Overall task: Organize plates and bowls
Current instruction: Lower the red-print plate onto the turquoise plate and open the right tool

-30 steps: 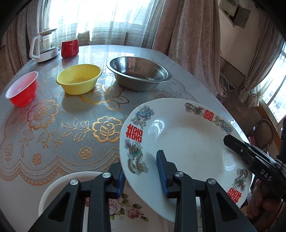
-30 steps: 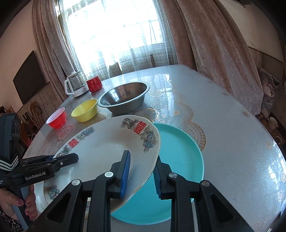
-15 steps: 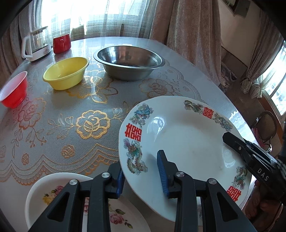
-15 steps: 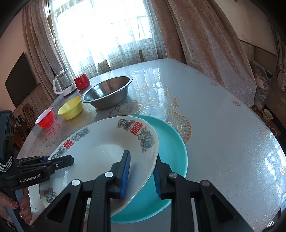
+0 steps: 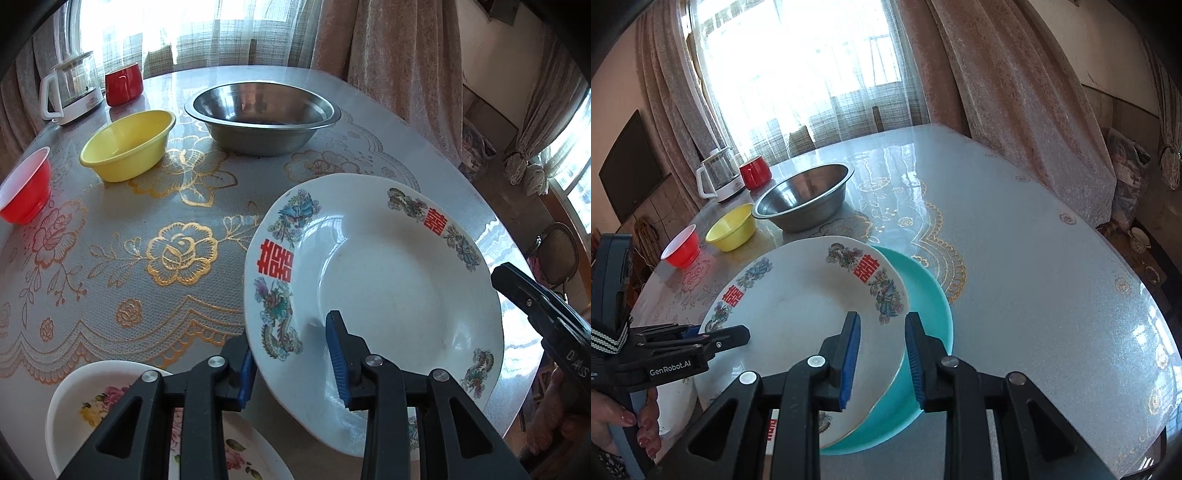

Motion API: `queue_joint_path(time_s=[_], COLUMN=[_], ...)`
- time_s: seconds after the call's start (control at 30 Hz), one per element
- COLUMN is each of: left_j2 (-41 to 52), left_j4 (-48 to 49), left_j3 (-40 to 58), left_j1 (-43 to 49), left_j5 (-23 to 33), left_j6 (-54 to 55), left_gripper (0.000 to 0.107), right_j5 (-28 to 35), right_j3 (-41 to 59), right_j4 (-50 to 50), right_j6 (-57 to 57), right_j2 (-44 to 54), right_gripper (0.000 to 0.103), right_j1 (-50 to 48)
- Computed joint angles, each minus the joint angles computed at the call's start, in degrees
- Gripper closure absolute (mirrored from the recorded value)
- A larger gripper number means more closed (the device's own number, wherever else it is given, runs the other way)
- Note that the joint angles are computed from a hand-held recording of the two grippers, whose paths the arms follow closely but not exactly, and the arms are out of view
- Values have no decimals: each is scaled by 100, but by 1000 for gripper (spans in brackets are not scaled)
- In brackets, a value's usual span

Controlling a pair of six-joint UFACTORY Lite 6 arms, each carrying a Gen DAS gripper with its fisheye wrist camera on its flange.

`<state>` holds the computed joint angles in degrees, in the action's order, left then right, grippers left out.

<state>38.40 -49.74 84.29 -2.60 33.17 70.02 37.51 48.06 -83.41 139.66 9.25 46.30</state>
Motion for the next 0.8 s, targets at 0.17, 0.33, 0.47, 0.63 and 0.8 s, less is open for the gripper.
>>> queue_joint_path(time_s=[0.17,0.33,0.47,0.63,0.8], left_j2=[-226,-549,-508,-598,-579], left_j4=[-197,-462,-409,-469,-478], left_j3=[-333,-737,-662,-781,-761], left_j1=[103,96,106,63,-38], left_j5=[100,-161,-136,-280,-457], left_j6=[339,846,785,849,802], left_gripper=[71,71,71,71,71], right_j5=[-262,-333,-689,-467,-875], right_j3=[-30,-340,-601,-883,-864], right_j4=[173,-413,-1015,-890,-1367], right_j6=[91,1001,1855,2025,2518], right_j2=[-42,-216,-432,-642,-333], right_gripper=[79,79,80,79,80], right_j1=[-33,-3,-188,-132,-330])
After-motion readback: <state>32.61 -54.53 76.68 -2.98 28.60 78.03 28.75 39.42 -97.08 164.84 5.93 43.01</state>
